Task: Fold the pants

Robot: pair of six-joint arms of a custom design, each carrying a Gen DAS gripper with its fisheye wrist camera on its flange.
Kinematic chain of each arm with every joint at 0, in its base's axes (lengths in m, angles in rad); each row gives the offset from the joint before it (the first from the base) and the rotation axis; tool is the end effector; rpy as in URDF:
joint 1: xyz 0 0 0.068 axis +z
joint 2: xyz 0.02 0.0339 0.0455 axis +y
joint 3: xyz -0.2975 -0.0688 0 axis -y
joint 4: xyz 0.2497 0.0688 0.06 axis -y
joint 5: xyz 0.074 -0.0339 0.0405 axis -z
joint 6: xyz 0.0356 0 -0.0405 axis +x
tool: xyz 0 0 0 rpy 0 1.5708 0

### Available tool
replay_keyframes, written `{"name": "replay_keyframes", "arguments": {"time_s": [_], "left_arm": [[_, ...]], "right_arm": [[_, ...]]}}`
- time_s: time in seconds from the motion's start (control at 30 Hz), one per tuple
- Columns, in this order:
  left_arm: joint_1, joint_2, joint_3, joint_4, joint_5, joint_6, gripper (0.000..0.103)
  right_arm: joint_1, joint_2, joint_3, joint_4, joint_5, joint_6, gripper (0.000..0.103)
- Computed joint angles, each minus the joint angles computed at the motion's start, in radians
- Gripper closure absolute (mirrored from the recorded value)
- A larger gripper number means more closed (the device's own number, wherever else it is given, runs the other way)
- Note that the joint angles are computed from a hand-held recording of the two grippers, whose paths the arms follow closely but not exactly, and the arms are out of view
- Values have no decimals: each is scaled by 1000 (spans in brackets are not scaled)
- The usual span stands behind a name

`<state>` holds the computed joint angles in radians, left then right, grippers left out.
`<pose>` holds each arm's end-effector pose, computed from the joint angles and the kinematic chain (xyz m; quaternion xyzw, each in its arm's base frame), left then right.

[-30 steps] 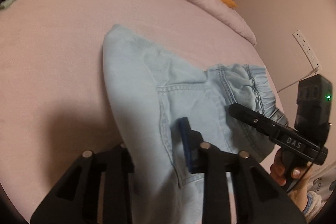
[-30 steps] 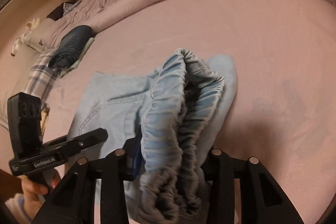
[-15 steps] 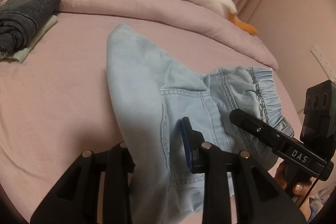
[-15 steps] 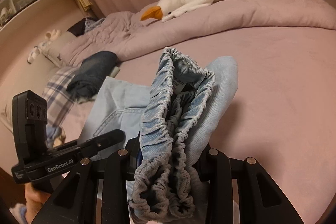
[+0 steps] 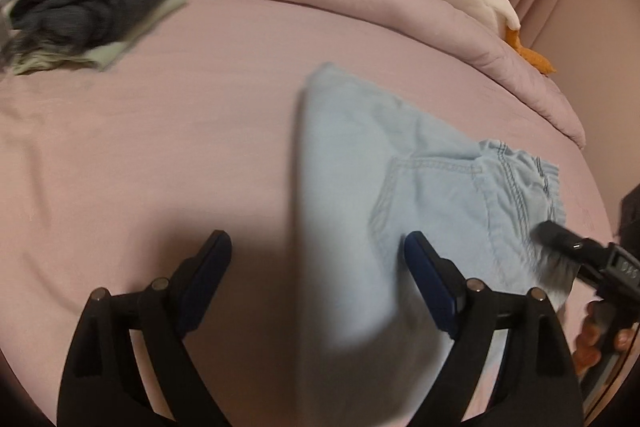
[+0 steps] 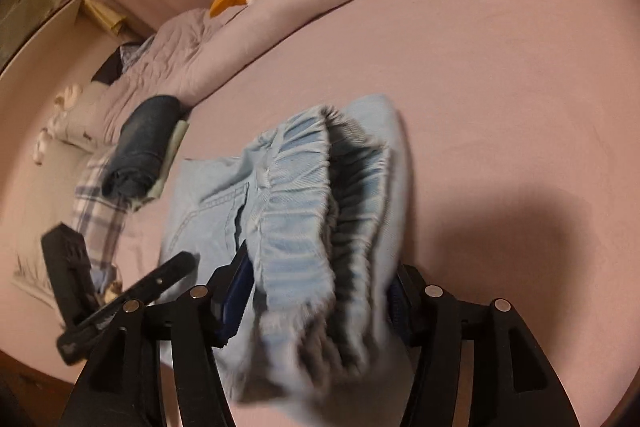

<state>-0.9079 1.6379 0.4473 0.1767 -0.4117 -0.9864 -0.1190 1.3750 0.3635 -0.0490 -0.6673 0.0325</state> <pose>0.1618 -0.1841 0.1102 -0.0931 0.9383 -0.1036 0.3167 0.1965 -0.0013 0.1365 -0.0132 0.9179 0.3063 0.2519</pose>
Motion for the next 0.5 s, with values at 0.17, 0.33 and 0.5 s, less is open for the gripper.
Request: {"name": "replay_keyframes", "arguments": {"time_s": [0.17, 0.33, 0.5], "left_arm": [[-113, 55, -3, -19, -25, -40, 11], [-177, 73, 35, -105, -95, -101, 14], [-389, -46, 152, -480, -287, -257, 9]], "right_arm": [[24, -227, -107, -52, 107, -64, 38], [200, -185, -176, 113, 326, -7, 38], [276, -451, -115, -183, 419, 50, 38]]}}
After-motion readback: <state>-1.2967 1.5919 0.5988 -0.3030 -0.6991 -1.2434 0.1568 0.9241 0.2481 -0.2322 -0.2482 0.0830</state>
